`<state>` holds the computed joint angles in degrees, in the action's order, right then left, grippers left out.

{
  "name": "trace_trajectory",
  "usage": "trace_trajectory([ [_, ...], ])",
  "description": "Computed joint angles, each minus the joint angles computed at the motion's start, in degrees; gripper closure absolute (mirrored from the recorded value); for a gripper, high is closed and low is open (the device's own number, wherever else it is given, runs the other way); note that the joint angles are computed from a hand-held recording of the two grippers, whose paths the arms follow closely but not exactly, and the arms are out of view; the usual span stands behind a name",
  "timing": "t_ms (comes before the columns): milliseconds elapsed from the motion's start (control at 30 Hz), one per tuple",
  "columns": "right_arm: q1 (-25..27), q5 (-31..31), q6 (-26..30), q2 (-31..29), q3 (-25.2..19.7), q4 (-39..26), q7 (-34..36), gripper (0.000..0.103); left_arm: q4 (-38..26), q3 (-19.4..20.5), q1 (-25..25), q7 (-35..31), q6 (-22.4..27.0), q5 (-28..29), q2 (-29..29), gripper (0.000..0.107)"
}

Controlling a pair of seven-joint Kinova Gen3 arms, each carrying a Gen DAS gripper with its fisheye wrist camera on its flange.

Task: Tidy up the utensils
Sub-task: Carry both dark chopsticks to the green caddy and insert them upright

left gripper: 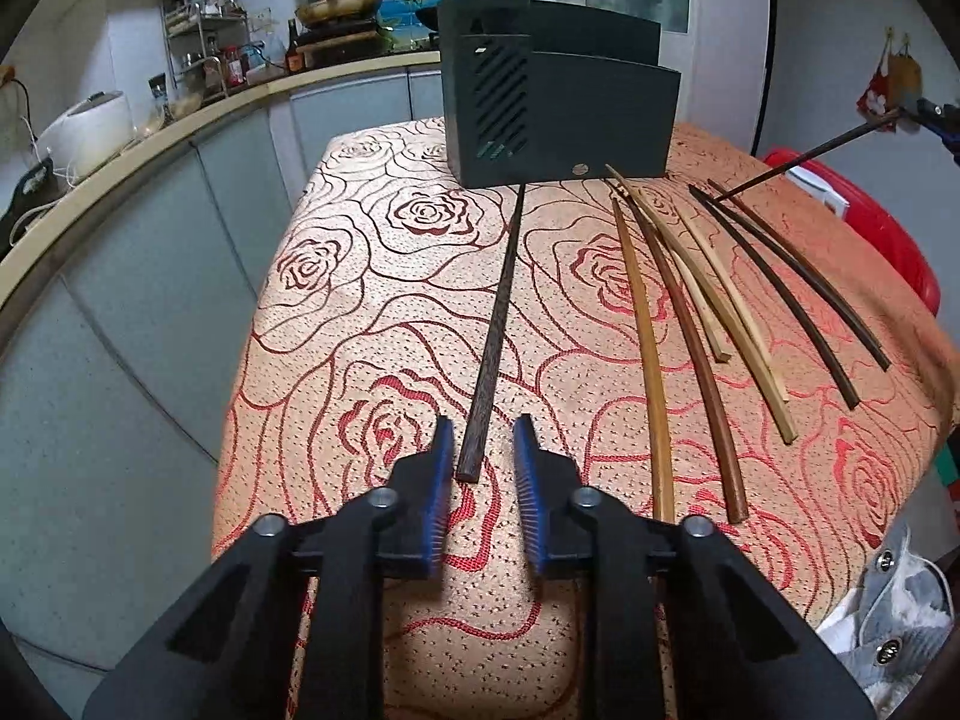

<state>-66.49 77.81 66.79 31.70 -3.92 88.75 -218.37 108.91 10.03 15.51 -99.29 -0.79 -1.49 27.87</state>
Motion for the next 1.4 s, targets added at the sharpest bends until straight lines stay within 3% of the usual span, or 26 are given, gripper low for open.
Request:
trace_trajectory([
  [133, 0.0, 0.2, -0.3, 0.0, 0.0, 0.2, -0.8, 0.095, -0.7, -0.6, 0.7, 0.5, 0.8, 0.3, 0.1, 0.098],
  [333, 0.3, 0.4, -0.6, -0.3, 0.0, 0.2, -0.6, 0.095, -1.3, -6.6, 6.8, 1.7, 2.1, 0.5, -2.3, 0.099],
  [633, 0.5, 2.1, 0.2, -1.4, -0.2, 0.3, 0.0, 0.095, -0.1, -2.4, 3.0, 1.6, -4.3, 0.1, -10.3, 0.100],
  [800, 1.8, 2.7, -1.2, -1.9, -0.5, 0.1, 1.1, 0.095, -3.7, 3.6, -2.3, 3.3, -3.5, -1.4, -9.5, 0.100],
  [933, 3.2, 3.5, -3.7, -2.8, -0.7, 0.1, 2.0, 0.095, -6.1, 4.1, -2.6, 3.8, -2.9, -1.7, -8.9, 0.100],
  [1067, 4.5, 3.5, -5.4, -3.2, -0.5, -1.1, 4.6, 0.095, -9.9, 3.7, -1.7, 3.5, -0.7, -1.8, -8.1, 0.100],
  [1233, 6.8, 2.1, -8.8, -3.9, -0.2, -3.3, 9.0, 0.095, -16.8, 2.8, 0.3, 1.6, 5.5, -1.6, -6.9, 0.100],
  [1400, 8.0, 0.1, -11.1, -4.2, 0.8, -6.8, 14.9, 0.095, -22.5, 6.4, -1.7, -3.0, 11.3, 0.5, -6.3, 0.100],
])
